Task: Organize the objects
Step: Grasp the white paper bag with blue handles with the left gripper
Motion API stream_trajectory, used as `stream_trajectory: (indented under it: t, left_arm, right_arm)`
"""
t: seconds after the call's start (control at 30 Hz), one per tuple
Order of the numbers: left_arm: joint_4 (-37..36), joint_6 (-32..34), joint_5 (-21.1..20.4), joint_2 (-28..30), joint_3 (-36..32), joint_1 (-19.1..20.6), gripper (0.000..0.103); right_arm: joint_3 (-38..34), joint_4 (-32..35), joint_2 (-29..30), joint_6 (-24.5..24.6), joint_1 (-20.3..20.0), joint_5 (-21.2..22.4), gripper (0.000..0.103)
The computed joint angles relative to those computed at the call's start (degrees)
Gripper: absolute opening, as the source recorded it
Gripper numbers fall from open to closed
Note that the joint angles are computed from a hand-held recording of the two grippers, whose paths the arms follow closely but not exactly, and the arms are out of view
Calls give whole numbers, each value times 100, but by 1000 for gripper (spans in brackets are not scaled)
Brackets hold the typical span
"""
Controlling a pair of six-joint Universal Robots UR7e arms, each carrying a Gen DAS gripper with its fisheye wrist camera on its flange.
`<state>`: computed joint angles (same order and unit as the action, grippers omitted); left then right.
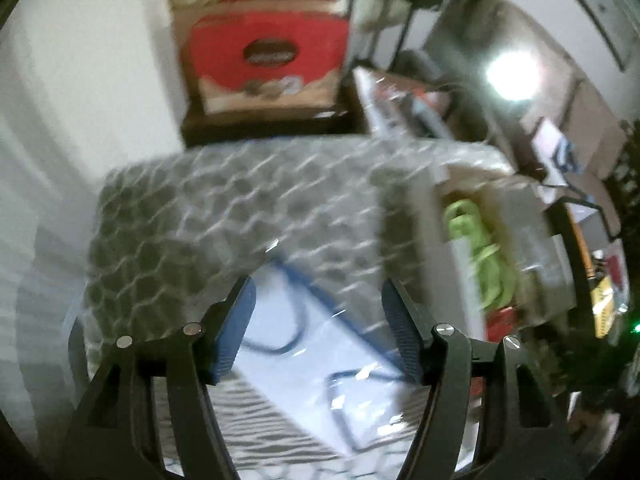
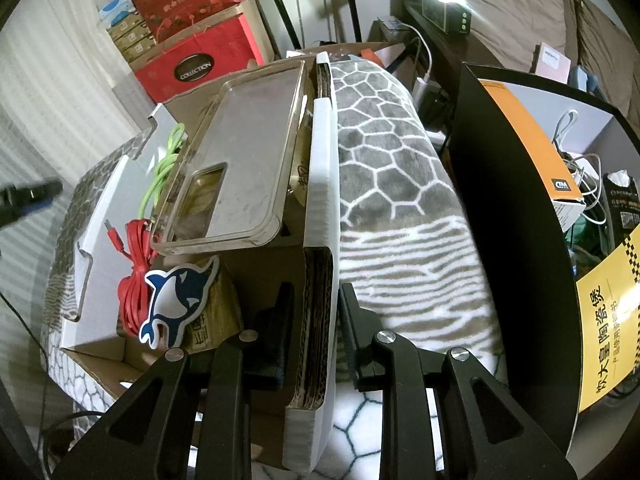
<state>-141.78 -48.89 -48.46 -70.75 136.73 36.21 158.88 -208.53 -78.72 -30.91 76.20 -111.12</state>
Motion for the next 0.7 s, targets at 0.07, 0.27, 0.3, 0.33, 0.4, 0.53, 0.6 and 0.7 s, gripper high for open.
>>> stream_trajectory:
  t: [0.07, 0.27, 0.3, 0.33, 0.4, 0.53, 0.6, 0.7]
  left_arm:
    - [-117, -78, -147, -152, 200, 175, 62]
    - [-781, -499, -602, -574, 928, 415, 62]
    - [-838, -577, -618, -617, 1011, 406, 62]
    - [-907, -601, -659, -648, 1069, 416, 62]
    - [-1252, -568, -944, -614, 1187, 551, 62]
    - [-1528, -622, -882, -452, 1319, 435, 73]
    - [-1569, -706, -801, -388, 1331, 370, 73]
    - [-1647, -773, -662, -310, 1350, 297, 64]
  right_arm:
    - [-9, 0, 12, 17, 31, -32, 24]
    - [14, -84, 59, -18, 24, -40, 24]
    - [14, -84, 59, -20, 25, -42, 24]
    - [14, -79, 58, -18, 30, -43, 24]
    - [19, -76, 53, -17, 25, -37, 24]
    - [25, -95, 54, -28, 10, -28, 25]
    - [29, -101, 54, -39, 4, -24, 25]
    - [36, -90, 42, -35, -7, -5, 25]
